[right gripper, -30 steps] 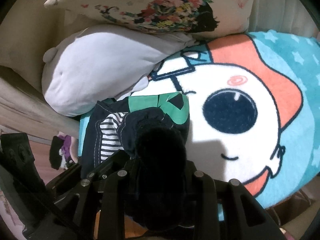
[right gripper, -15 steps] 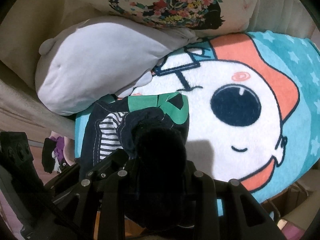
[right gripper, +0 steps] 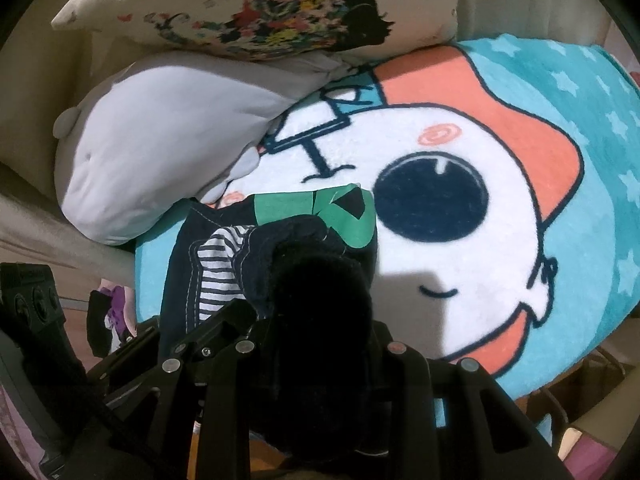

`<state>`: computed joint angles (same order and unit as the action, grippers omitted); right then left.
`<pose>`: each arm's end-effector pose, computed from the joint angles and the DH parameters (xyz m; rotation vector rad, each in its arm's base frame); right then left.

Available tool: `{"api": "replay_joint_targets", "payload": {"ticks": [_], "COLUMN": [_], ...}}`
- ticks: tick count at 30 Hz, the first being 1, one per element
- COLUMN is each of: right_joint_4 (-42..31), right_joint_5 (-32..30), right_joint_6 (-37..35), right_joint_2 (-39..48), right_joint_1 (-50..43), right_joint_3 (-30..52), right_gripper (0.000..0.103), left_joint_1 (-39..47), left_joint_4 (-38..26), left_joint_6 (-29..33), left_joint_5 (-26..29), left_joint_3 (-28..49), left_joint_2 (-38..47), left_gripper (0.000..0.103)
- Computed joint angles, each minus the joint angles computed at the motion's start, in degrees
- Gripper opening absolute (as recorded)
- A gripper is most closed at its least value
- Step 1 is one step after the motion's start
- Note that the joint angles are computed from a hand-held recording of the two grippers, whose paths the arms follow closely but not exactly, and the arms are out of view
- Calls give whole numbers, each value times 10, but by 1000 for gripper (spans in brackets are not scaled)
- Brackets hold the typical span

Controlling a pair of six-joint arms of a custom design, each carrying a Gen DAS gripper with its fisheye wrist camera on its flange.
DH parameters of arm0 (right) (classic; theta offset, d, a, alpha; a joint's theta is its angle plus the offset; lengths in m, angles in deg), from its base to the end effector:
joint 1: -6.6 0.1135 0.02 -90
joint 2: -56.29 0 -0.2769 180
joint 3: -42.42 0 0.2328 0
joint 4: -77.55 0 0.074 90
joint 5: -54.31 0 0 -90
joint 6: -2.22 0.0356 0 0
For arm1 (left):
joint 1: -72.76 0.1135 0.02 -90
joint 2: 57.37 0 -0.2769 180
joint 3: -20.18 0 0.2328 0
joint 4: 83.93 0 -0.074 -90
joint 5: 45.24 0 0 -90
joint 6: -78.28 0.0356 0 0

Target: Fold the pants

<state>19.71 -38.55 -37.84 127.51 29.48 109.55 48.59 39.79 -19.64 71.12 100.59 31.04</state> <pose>0.1970 0.0851 0.2624 0.6243 2.6674 0.4615 0.2570 -0.1327 0.2625 0.5307 2.6839 -0.7872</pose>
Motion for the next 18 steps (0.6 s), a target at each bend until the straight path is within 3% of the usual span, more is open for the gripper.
{"api": "replay_joint_targets", "payload": {"ticks": [5, 9, 14, 18], "right_joint_4": [21, 35, 14, -38], "right_joint_5": [-57, -146, -264, -328], "right_joint_6": [-72, -185, -397, -585], "right_joint_2": [-33, -54, -24, 51], "right_joint_1": [-80, -205, -397, -531], "right_joint_3": [-48, -96, -120, -94], "right_gripper": [31, 31, 31, 31], "left_joint_1": [-62, -129, -227, -293], "left_joint_4": [15, 35, 47, 24], "left_joint_6": [-56, -112, -212, -285], "left_joint_5": [-52, -114, -200, -260], "left_joint_3": [10, 23, 66, 130], "left_joint_2": [13, 38, 96, 150], "left_gripper": [25, 25, 25, 24]}}
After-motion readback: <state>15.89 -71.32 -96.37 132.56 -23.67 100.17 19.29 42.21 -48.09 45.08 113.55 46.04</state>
